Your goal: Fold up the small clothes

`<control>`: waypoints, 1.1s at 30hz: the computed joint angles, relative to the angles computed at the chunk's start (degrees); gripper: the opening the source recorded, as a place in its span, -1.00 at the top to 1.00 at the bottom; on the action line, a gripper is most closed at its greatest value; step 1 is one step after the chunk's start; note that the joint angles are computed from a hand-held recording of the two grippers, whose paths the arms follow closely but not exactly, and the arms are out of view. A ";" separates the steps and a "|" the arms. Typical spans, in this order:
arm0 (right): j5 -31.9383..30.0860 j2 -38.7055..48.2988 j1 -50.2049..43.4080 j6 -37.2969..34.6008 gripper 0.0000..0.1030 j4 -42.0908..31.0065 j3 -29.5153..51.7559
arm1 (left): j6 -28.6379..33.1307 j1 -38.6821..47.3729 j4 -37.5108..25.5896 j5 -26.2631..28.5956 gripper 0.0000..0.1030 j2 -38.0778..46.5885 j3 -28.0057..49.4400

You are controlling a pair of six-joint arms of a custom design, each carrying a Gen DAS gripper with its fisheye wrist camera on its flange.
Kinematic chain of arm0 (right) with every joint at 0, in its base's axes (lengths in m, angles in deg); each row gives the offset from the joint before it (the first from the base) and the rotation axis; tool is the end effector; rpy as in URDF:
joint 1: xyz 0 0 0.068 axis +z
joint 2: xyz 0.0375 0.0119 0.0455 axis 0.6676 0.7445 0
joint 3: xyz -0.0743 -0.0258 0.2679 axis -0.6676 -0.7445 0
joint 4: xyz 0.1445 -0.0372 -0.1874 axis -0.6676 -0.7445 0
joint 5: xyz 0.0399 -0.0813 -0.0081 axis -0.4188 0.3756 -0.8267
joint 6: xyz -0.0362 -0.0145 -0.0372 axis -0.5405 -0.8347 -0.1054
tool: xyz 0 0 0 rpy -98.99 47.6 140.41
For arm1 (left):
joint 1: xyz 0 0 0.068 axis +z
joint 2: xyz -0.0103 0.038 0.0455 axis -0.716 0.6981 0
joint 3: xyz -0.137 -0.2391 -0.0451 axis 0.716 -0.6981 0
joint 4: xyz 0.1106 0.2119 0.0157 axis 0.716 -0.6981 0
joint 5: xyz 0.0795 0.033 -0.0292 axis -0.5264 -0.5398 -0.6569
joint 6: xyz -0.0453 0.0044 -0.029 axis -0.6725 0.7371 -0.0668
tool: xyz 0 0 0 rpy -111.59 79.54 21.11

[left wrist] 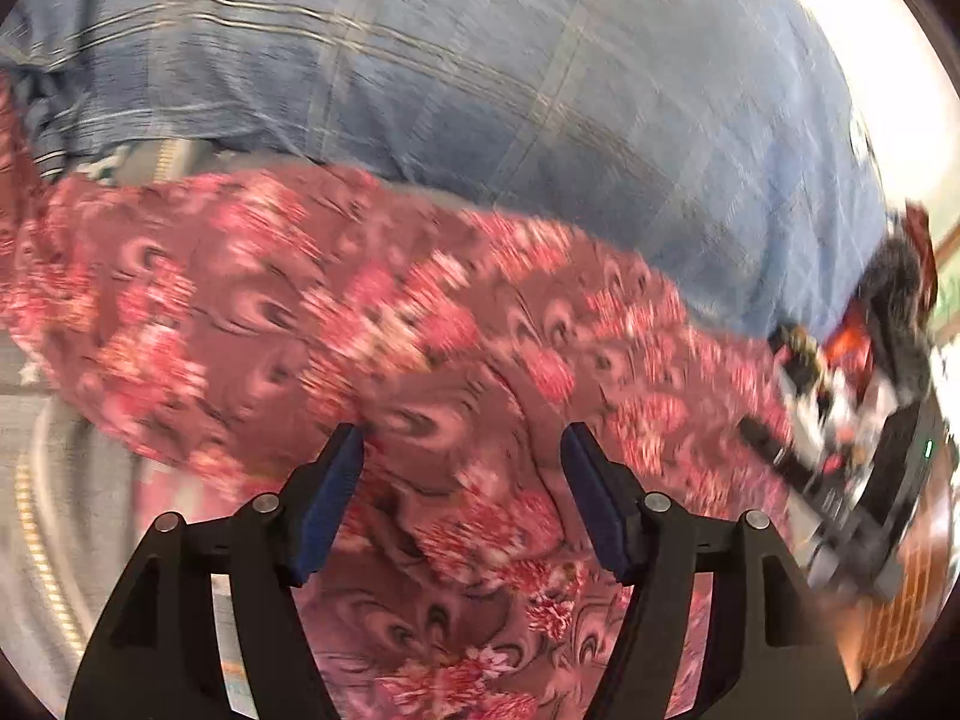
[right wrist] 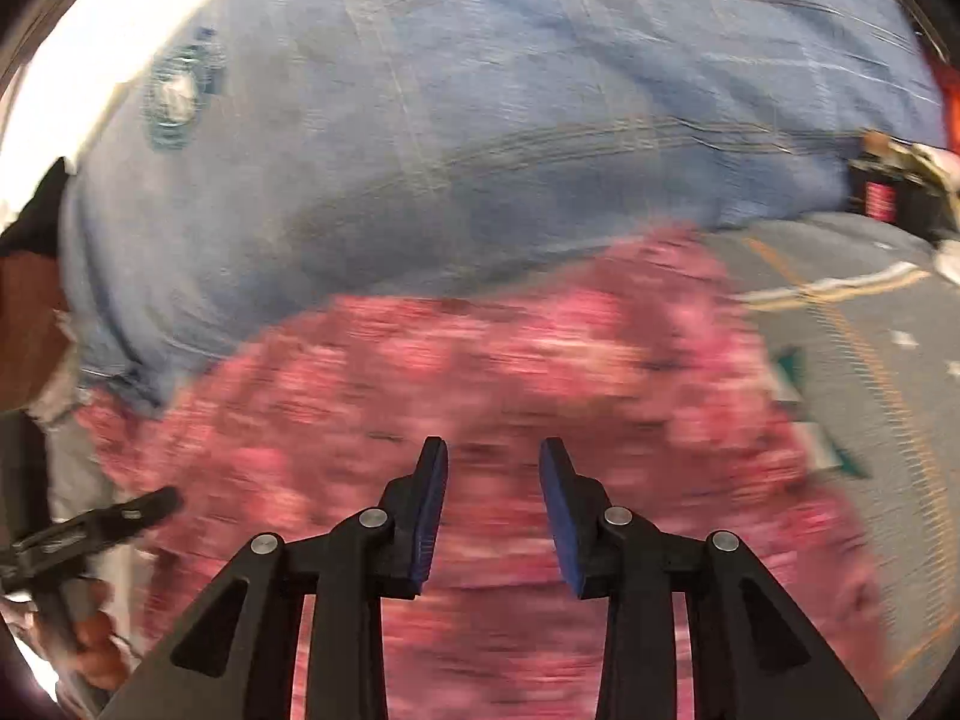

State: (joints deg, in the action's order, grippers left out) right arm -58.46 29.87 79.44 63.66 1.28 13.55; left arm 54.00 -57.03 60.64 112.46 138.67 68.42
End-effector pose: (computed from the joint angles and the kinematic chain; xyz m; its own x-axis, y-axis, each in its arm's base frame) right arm 0.2177 0.1514 0.0665 -0.6597 0.4635 -0.5916 0.2746 0.8814 0.3843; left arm 0.3280 -0.0824 0.0233 -0.8665 0.1013 -0.4888 0.3426 0.8328 -0.4348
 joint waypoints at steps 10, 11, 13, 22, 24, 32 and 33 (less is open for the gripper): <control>-8.89 22.67 10.25 -3.86 0.21 -7.99 34.41 | -2.60 21.90 -11.28 -5.83 -0.31 -0.39 11.77; -5.59 23.39 11.62 -5.30 0.19 -8.85 35.46 | -1.66 23.86 -14.46 -5.98 -0.31 1.08 15.48; -5.68 22.62 11.84 -6.05 0.04 -9.28 35.28 | -0.81 26.77 -21.82 -8.48 -0.31 4.98 25.22; -5.98 23.07 11.85 -5.60 0.03 -5.74 33.63 | 0.06 27.32 -45.61 -8.52 -0.31 22.33 57.20; -6.49 23.24 11.49 -5.50 0.03 -4.57 33.19 | -1.41 26.33 -44.85 -8.47 0.09 23.43 58.41; -7.74 22.97 11.03 -4.36 0.03 0.77 29.73 | -0.98 25.15 -34.66 -5.79 0.96 16.76 46.49; -7.84 22.96 11.00 -4.27 0.03 1.01 29.58 | -0.40 25.12 -33.03 -5.64 0.97 14.27 43.11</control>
State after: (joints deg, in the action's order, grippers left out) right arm -66.30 52.83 90.44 59.39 2.29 43.13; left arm 53.61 -31.92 27.62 106.82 152.94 111.53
